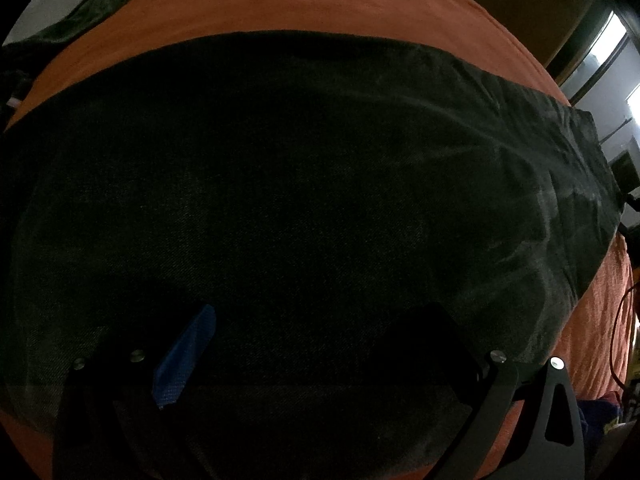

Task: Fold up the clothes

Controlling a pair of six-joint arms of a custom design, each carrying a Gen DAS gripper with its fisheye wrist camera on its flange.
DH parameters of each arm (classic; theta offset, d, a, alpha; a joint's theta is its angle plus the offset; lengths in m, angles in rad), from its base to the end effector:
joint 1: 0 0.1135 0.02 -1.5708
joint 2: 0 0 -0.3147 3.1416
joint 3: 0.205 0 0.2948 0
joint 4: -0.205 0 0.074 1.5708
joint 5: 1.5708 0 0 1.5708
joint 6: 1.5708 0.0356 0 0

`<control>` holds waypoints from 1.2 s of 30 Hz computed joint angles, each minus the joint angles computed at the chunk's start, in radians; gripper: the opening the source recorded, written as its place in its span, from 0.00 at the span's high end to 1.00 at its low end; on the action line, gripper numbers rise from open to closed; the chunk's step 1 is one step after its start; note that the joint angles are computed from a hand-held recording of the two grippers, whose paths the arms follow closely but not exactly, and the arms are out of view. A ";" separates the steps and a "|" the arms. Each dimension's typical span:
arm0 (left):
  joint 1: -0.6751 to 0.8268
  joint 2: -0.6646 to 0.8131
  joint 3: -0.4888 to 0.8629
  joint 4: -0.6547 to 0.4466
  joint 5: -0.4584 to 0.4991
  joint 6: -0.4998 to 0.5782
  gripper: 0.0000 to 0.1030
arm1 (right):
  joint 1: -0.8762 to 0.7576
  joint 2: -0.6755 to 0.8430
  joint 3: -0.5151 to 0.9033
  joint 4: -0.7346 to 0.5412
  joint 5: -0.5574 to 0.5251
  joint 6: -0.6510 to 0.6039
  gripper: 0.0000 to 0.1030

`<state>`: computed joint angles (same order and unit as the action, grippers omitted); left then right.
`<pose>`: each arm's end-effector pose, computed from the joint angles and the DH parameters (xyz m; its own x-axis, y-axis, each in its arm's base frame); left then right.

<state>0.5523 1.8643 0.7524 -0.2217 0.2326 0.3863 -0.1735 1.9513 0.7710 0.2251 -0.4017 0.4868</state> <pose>0.2752 0.1600 0.0770 -0.9415 -0.1496 -0.3021 -0.1184 0.9858 -0.1190 0.3608 -0.0491 0.0745 -0.7404 0.5669 -0.3610 0.3201 0.7698 0.5523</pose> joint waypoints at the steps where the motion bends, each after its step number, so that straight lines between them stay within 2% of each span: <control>1: 0.006 -0.005 -0.003 -0.004 0.000 0.006 0.00 | -0.002 0.005 0.007 -0.005 -0.002 0.000 0.30; 17: 0.010 -0.008 -0.012 -0.004 0.002 0.013 0.00 | 0.003 0.030 0.068 -0.059 0.010 0.019 0.31; 20: -0.003 -0.006 -0.014 0.002 -0.004 0.001 0.00 | 0.018 0.021 0.090 -0.122 0.060 0.009 0.42; 22: -0.014 0.000 -0.011 0.007 -0.008 -0.010 0.00 | 0.019 0.014 0.095 -0.138 0.069 0.006 0.53; 26: -0.014 -0.002 -0.011 0.003 -0.008 -0.010 0.00 | -0.006 0.040 0.118 -0.155 0.021 0.008 0.55; 28: -0.011 0.002 -0.009 0.002 -0.004 -0.007 0.00 | -0.034 0.078 0.139 -0.159 -0.040 0.030 0.52; 30: -0.007 0.003 -0.011 0.004 0.001 0.000 0.00 | -0.070 0.105 0.138 -0.111 -0.129 0.080 0.47; 33: -0.020 0.011 -0.010 0.013 0.000 -0.010 0.00 | -0.098 0.119 0.127 -0.060 -0.193 0.121 0.47; 35: -0.026 0.012 -0.013 0.020 -0.002 -0.016 0.00 | -0.098 0.102 0.107 -0.051 -0.180 0.131 0.57; 36: -0.026 0.011 -0.016 0.025 0.000 -0.016 0.00 | -0.096 0.090 0.097 -0.053 -0.167 0.134 0.76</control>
